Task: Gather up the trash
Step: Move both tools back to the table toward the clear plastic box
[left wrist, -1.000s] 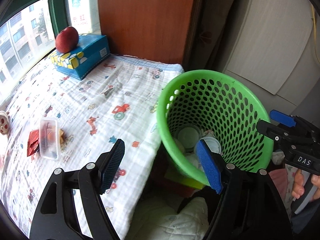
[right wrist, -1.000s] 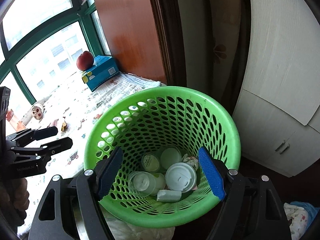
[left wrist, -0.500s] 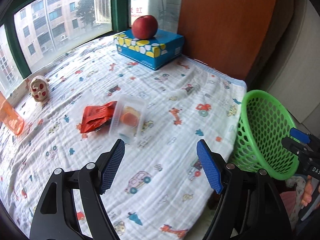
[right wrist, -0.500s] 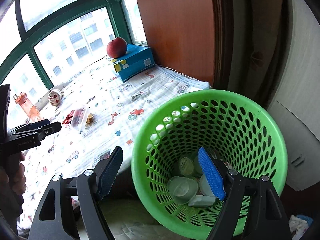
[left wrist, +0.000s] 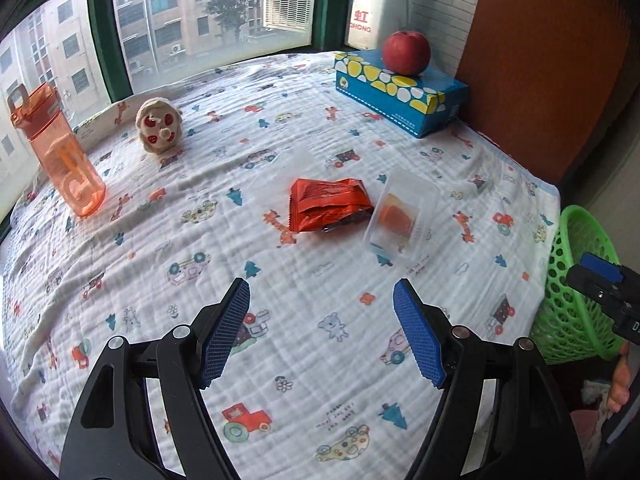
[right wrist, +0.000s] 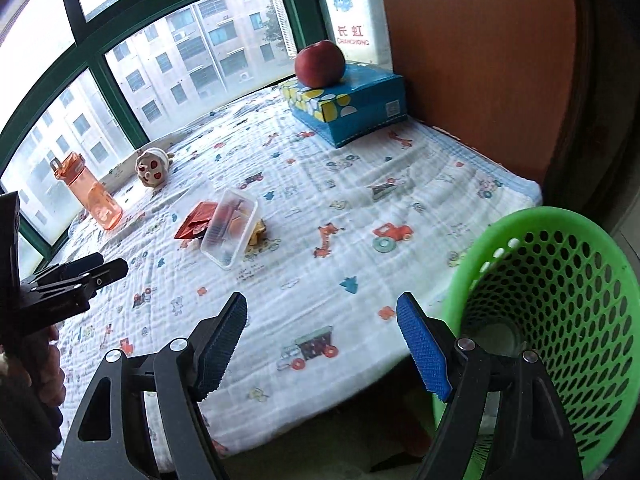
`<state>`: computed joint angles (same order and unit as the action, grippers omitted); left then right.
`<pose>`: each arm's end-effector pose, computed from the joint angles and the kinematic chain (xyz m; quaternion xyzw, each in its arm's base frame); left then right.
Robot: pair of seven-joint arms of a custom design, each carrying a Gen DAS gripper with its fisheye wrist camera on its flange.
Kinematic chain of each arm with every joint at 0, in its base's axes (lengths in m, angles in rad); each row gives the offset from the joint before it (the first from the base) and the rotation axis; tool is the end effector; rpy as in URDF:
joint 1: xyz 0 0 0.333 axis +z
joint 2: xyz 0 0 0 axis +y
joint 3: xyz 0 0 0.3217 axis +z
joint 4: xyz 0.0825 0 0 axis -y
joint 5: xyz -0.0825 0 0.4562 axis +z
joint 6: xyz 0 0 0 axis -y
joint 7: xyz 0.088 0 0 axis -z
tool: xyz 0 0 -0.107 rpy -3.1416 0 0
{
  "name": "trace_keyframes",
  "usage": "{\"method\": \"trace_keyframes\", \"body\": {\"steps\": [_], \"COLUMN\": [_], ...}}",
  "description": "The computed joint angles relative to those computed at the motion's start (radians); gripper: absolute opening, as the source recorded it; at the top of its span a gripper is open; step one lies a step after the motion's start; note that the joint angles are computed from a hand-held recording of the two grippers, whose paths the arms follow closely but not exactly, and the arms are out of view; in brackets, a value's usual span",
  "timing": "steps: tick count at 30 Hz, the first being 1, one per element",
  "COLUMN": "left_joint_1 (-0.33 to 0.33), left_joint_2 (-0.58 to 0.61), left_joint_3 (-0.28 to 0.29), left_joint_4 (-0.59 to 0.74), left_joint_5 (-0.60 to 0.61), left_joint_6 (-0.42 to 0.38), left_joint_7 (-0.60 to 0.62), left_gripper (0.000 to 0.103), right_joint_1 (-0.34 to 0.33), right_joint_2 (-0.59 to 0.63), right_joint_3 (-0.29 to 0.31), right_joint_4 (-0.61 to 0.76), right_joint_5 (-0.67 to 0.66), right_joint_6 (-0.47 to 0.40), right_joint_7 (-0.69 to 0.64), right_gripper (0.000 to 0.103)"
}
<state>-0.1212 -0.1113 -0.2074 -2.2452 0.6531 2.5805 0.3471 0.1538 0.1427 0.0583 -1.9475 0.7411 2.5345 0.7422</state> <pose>0.5640 -0.2050 0.4249 -0.7934 0.5216 -0.2037 0.2389 0.6748 0.1364 0.4236 -0.8119 0.4750 -0.0573 0.3345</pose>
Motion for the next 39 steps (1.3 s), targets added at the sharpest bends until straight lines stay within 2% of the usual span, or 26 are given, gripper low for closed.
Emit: {"method": "trace_keyframes", "body": {"steps": [7,15,28,34,36,39], "left_joint_1": [0.025,0.051,0.084,0.090,0.091,0.091], "left_joint_2": [-0.051,-0.075,-0.078,-0.069,-0.063,-0.053], "left_joint_3": [0.013,0.019,0.029,0.028,0.028,0.027], "left_joint_4": [-0.075,-0.126,-0.167,-0.166,-0.160,-0.148], "left_joint_5": [-0.024,-0.050,-0.093,-0.100,-0.098,-0.093], "left_joint_6": [0.029,0.078,0.139,0.147,0.146,0.145], "left_joint_7": [-0.010,0.005,0.040,0.048,0.050,0.052], "left_gripper": [0.073,0.073,0.073,0.073,0.073,0.073], "right_joint_1": [0.042,0.083,0.136,0.143,0.142,0.132], "right_joint_2": [0.084,0.192,0.355,0.405,0.420,0.424], "right_joint_3": [0.031,0.053,0.057,0.054,0.055,0.062], "right_joint_4": [0.097,0.217,0.396,0.453,0.472,0.476], "right_joint_5": [-0.053,-0.134,-0.269,-0.309,-0.319,-0.315], "right_joint_6": [-0.051,-0.078,-0.092,-0.108,-0.120,-0.127], "right_joint_7": [0.101,0.240,0.487,0.568,0.585,0.593], "right_gripper": [0.075,0.069,0.066,0.059,0.052,0.050]}}
